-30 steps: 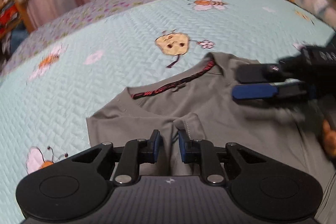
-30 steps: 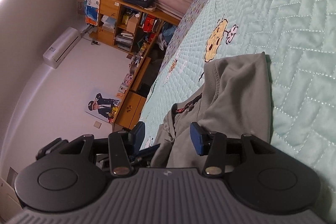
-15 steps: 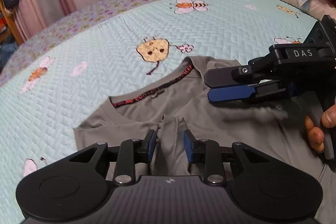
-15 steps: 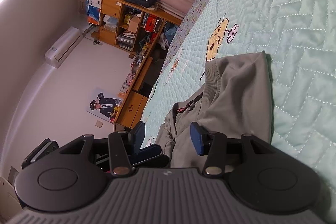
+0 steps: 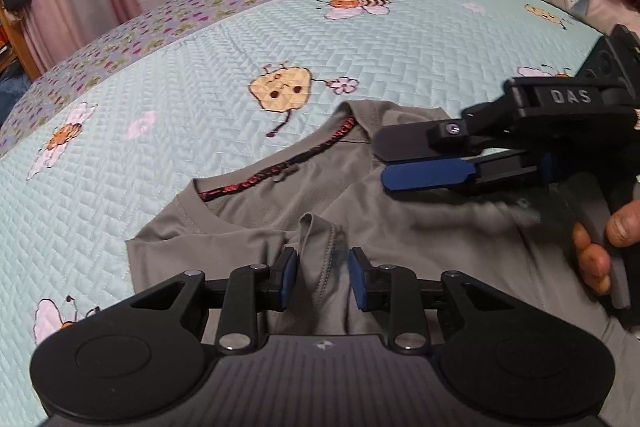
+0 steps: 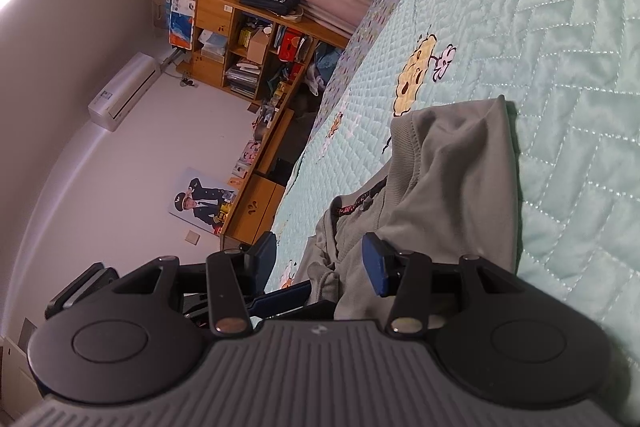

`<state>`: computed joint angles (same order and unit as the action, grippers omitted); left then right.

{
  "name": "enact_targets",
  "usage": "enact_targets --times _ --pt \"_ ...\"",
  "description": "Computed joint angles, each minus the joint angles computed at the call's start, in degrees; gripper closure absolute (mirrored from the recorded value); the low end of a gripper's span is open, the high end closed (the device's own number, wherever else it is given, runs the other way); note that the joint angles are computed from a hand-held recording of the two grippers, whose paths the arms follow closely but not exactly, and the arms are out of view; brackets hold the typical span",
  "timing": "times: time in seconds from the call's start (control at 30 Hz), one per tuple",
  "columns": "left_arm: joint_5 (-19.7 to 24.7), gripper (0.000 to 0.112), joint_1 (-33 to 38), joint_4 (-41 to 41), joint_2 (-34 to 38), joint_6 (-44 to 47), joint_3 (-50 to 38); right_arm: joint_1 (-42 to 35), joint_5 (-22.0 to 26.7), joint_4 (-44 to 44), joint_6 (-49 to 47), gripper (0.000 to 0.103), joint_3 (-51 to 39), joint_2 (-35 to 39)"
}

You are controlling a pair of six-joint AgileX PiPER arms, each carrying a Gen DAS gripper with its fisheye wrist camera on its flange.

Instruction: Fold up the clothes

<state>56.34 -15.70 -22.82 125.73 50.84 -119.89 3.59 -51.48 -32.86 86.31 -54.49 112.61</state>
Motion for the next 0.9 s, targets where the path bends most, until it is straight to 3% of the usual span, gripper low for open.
enact_targets --times 0.17,0.33,0.47,0.5,0.6,0.7,0.77,0.83,0.9 --pt "0.0 0.098 0.3 -0.7 -0.5 0.3 0.8 0.1 0.2 -0.1 -0.4 0.054 0.2 -0.2" --pt "-5.6 0.109 0.3 -1.5 -4.4 1.9 7.0 -0.1 -0.4 -0.2 -0.4 0.054 0.5 -0.1" --pt "-12.7 0.108 0.2 6.4 -7.3 -9.3 9.7 -0.2 -0.8 0.0 -0.1 0.054 0.4 0.0" --pt "-12.8 0.107 0.5 8.7 -6.8 -12.4 8.4 -0.2 -1.0 0.1 -0.3 0.054 0.6 0.0" --pt "-6.7 0.093 1.5 13.4 -1.9 -18.7 -0.3 0.0 -0.7 0.4 -0.4 0.054 0.7 -0.1" --pt "-3.7 0.077 1.2 20.2 1.4 -24.9 -5.9 0.2 -0.4 0.7 -0.5 0.054 0.7 -0.4" --pt "-1.3 0.068 2.6 18.1 2.1 -26.1 -8.4 0.3 -0.1 0.9 -0.6 0.054 0.7 -0.5" --pt "0.0 0.067 3.9 15.8 1.9 -27.6 -9.8 0.4 0.3 1.0 -0.6 0.054 0.7 -0.7" --pt "4.0 0.065 6.3 8.4 2.2 -25.4 -12.1 0.6 0.7 1.7 -0.9 0.054 0.9 -1.0"
